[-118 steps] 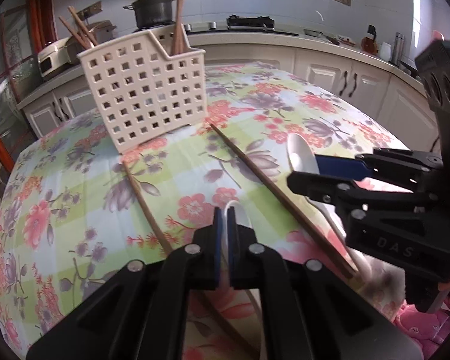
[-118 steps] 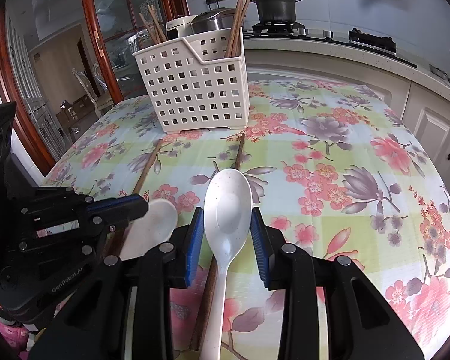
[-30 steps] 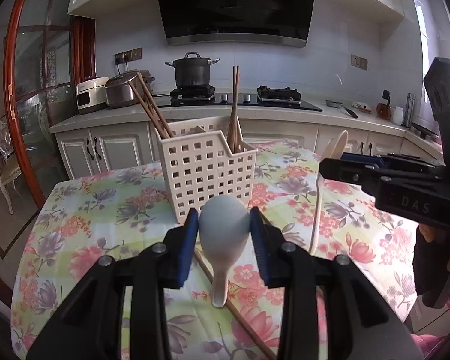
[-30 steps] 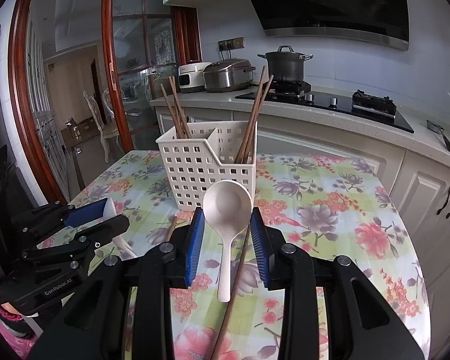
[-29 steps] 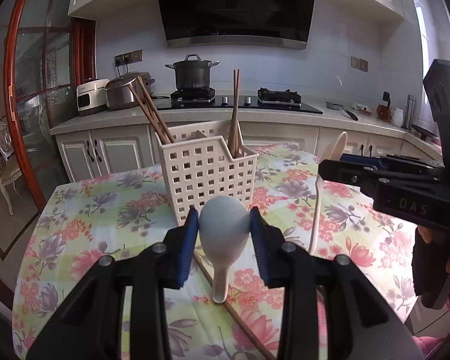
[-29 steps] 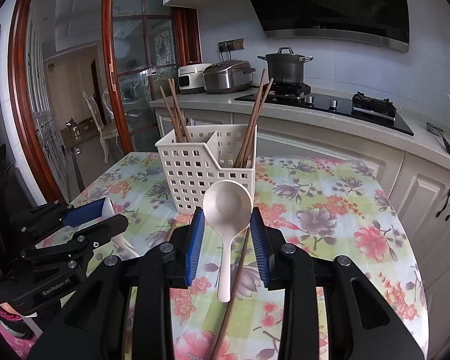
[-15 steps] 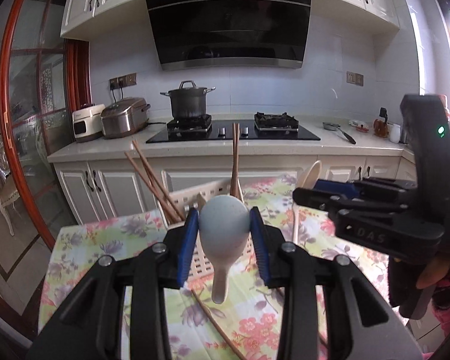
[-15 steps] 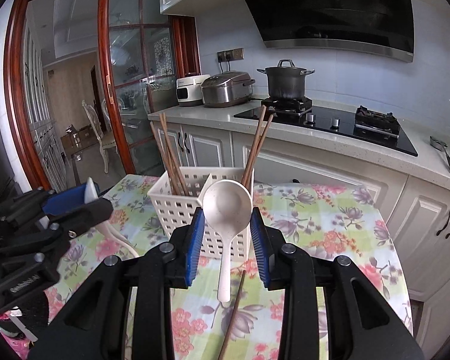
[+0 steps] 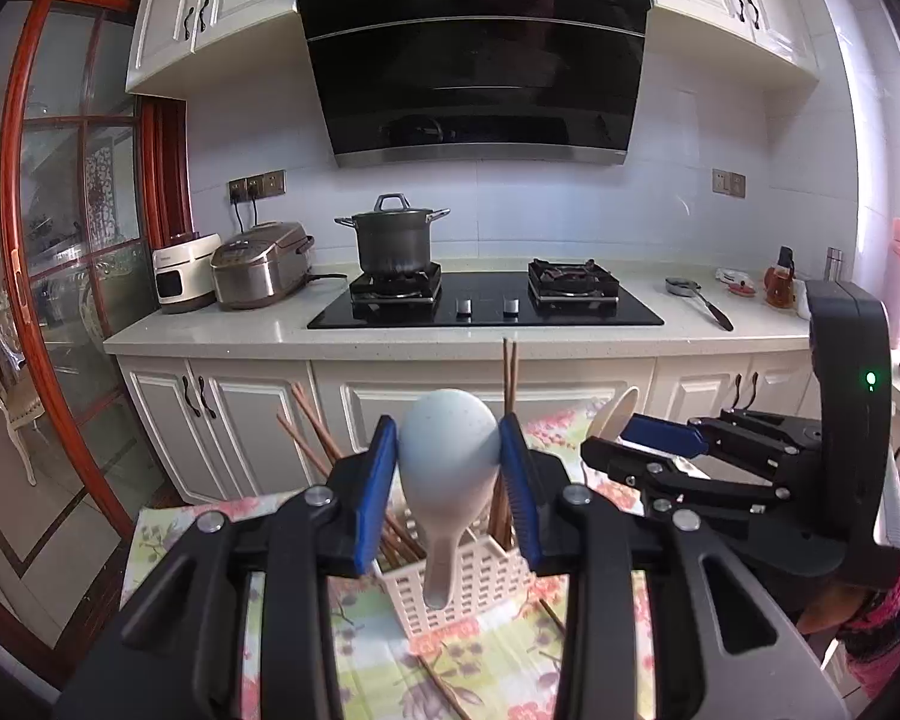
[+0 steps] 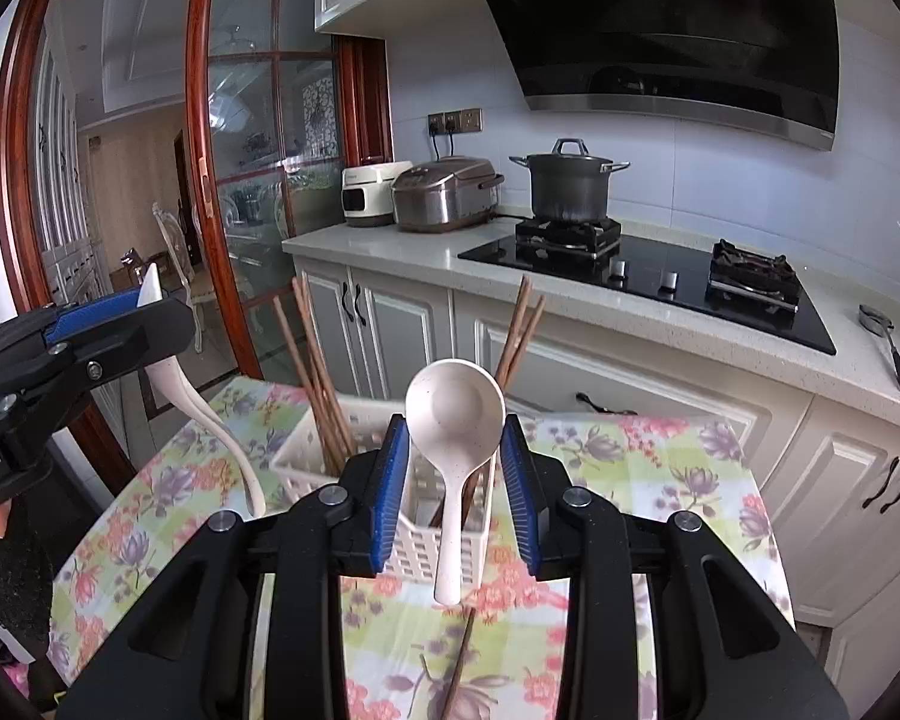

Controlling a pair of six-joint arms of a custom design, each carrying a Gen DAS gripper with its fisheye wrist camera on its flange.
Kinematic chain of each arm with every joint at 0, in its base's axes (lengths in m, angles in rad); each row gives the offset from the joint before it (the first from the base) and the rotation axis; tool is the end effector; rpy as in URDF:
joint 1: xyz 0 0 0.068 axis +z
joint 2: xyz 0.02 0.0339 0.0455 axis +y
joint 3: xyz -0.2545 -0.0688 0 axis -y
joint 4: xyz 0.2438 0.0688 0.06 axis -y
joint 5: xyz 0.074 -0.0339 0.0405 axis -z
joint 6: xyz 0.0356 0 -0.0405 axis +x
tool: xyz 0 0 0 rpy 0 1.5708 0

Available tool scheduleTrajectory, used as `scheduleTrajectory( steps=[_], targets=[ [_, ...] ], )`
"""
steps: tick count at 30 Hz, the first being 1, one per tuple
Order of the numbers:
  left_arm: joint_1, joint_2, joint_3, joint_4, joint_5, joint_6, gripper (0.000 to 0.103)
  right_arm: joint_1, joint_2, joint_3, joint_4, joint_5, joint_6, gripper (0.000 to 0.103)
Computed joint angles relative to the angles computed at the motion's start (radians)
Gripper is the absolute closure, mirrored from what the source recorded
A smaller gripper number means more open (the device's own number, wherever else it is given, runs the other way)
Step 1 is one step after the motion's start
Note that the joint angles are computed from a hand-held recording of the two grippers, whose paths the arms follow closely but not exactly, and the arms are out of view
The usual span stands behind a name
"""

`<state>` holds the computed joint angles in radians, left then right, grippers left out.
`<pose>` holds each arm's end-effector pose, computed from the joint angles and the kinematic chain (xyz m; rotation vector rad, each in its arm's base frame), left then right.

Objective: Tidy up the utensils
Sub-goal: 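Carry both held white spoons up over the white caddy, then lower both spoons into the caddy and open both tools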

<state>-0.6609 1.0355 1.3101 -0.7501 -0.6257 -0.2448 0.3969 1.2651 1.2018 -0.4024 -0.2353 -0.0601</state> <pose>0.1707 -0.1063 0.4092 0.0259 1.9511 0.0460 0.2620 0.1188 0.3519 -0.6090 1.9599 0.4500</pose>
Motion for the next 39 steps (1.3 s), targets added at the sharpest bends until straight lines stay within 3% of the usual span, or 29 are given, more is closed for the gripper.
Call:
scheduleTrajectory(
  steps=[9, 20, 26, 31, 32, 33, 36, 39],
  targets=[
    [0.214, 0.122, 0.105, 0.082, 0.159, 0.059, 0.069, 0.037, 0.149, 0.142, 0.046, 0.021, 0.026, 0.071],
    [0.399, 0.145, -0.146, 0.260, 0.381, -0.027, 0.069, 0.055, 0.305, 0.142, 0.077, 0.005, 0.051, 0.071],
    [0.431, 0.097, -0.245, 0.311, 0.387, -0.034, 0.066, 0.043, 0.298, 0.085, 0.109, -0.011, 0.047, 0.064],
    [0.414, 0.003, -0.288, 0.285, 0.317, -0.028, 0.052, 0.010, 0.241, 0.035, 0.121, -0.029, 0.050, 0.062],
    [0.400, -0.023, -0.297, 0.276, 0.285, -0.030, 0.042, 0.000, 0.221, 0.018, 0.122, -0.037, 0.050, 0.062],
    [0.381, -0.046, -0.305, 0.266, 0.247, -0.038, 0.031, -0.011, 0.206, 0.006, 0.122, -0.046, 0.048, 0.062],
    [0.297, -0.141, -0.352, 0.234, 0.116, -0.077, 0.015, -0.043, 0.118, -0.079, 0.134, -0.068, 0.039, 0.061],
    [0.154, -0.218, -0.405, 0.175, -0.059, -0.138, 0.006, -0.073, 0.031, -0.168, 0.133, -0.086, 0.029, 0.056]
  ],
)
